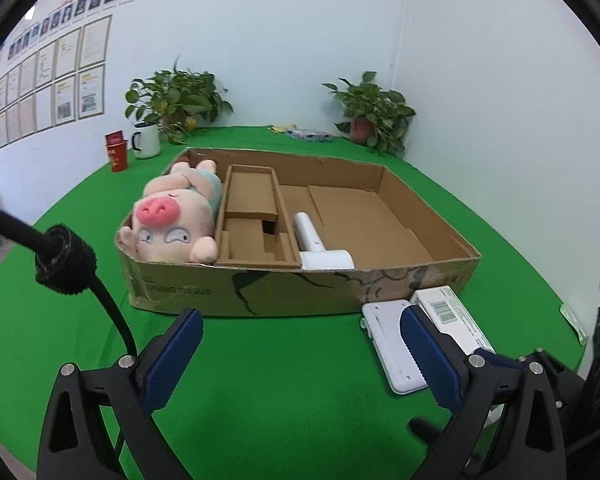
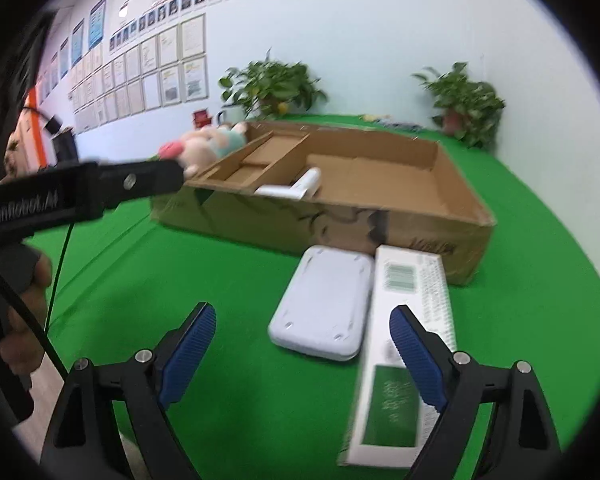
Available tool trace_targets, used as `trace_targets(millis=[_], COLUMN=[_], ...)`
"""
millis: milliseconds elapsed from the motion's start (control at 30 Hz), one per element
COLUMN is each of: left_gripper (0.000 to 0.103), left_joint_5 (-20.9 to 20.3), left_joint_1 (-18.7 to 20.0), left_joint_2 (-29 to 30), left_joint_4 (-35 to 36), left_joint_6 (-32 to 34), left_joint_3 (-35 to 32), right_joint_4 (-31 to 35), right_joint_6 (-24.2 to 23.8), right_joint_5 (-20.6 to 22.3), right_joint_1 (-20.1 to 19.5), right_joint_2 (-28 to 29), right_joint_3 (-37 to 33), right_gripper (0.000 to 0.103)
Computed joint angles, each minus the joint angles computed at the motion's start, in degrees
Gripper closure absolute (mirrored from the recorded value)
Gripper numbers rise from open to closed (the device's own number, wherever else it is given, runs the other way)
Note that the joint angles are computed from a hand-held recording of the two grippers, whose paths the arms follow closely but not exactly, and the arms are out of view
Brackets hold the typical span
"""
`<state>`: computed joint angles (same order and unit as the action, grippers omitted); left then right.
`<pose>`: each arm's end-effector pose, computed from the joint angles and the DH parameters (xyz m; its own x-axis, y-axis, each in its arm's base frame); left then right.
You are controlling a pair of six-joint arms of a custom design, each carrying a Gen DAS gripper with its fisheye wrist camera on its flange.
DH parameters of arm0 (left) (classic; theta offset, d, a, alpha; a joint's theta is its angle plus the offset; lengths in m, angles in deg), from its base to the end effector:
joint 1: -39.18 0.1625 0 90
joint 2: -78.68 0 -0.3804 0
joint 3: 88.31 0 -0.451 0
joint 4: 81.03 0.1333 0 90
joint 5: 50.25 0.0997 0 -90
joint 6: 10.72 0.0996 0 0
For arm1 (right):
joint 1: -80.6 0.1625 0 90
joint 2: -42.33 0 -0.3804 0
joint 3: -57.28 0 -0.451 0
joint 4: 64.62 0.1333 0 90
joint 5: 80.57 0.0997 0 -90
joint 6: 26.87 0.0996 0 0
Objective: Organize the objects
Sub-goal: 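Grasp the white rectangular plastic device with the right gripper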
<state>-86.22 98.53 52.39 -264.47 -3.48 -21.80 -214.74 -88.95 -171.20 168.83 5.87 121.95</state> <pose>-0.2197 -0.7904 0.0846 -0.7906 -0.1913 -0.5817 0.4081 0.5435 -0.7335 0.1062 -0.8443 0.1435 -0.4911 -0.7325 0.4714 -0.8707 0.4297 -0.2393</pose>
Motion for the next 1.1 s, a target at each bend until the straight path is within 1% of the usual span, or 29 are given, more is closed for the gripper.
trace_targets(millis=[67,167,200,233,267,300,367,467,567,667,700,767,833,900,1000,1100], left_gripper=[0.003,0.003,0.003,0.003,0.003,0.003,0.003,0.005,0.006,0.006,0.006,0.006,0.006,0.006,0.006,0.006], left_joint_5=[-2.95,-9.82,-12.46,-14.11,-16.58,-17.90,-19.28,-18.16,-19.73,-19.79,-19.76,-19.27,-18.15,-17.91,-17.15,-17.65], left_joint_1=[0.56,2.11,2.74,3.08,3.59,3.84,4.26,4.64,5.32,5.48,5.55,5.74,5.87,6.17,6.63,7.01], left_joint_2=[-0.70,-2.30,-2.65,-2.70,-2.64,-2.42,-1.36,0.77,1.37,1.41,1.36,0.97,0.03,-1.23,-2.56,-3.52], left_joint_4=[2.73,10.08,13.43,14.90,16.24,17.04,19.42,23.25,25.11,24.63,24.51,24.71,23.74,22.77,22.62,23.52], left_joint_6=[-1.70,-7.81,-10.30,-11.36,-12.29,-12.49,-12.97,-14.92,-16.77,-16.40,-16.14,-15.88,-15.62,-15.86,-17.42,-18.37], left_joint_3=[0.31,0.43,-0.08,-0.48,-1.05,-1.58,-3.45,-6.64,-7.68,-7.54,-7.50,-7.30,-6.19,-4.80,-3.60,-2.78], right_joint_4=[2.96,10.21,12.03,12.48,12.10,12.12,10.81,8.27,6.50,7.51,8.06,8.43,9.95,9.88,7.17,7.47], right_joint_6=[-1.37,-1.83,-1.64,-1.50,-1.47,-1.36,-0.67,-0.46,1.13,3.68,3.85,3.51,3.52,2.73,2.19,3.38], right_joint_5=[1.53,3.41,3.21,2.53,1.69,0.90,-1.47,-3.40,-5.46,-7.60,-7.84,-7.90,-7.63,-7.95,-11.45,-15.00], right_joint_1=[-0.36,-0.83,-0.86,-0.81,-0.79,-0.76,-0.65,-0.59,-0.69,-0.59,-0.44,0.06,0.69,1.27,2.30,2.62], right_joint_2=[-0.86,-1.54,-1.37,-1.22,-1.04,-0.79,0.17,1.02,2.09,3.99,4.39,4.76,5.50,6.85,9.60,11.36], right_joint_3=[0.91,0.44,-0.15,-0.39,-0.47,-0.80,-1.90,-2.94,-4.55,-7.75,-8.35,-8.57,-9.54,-11.00,-13.20,-15.33], right_gripper=[0.014,0.014,0.014,0.014,0.014,0.014,0.014,0.014,0.014,0.014,0.014,0.014,0.014,0.014,0.013,0.016])
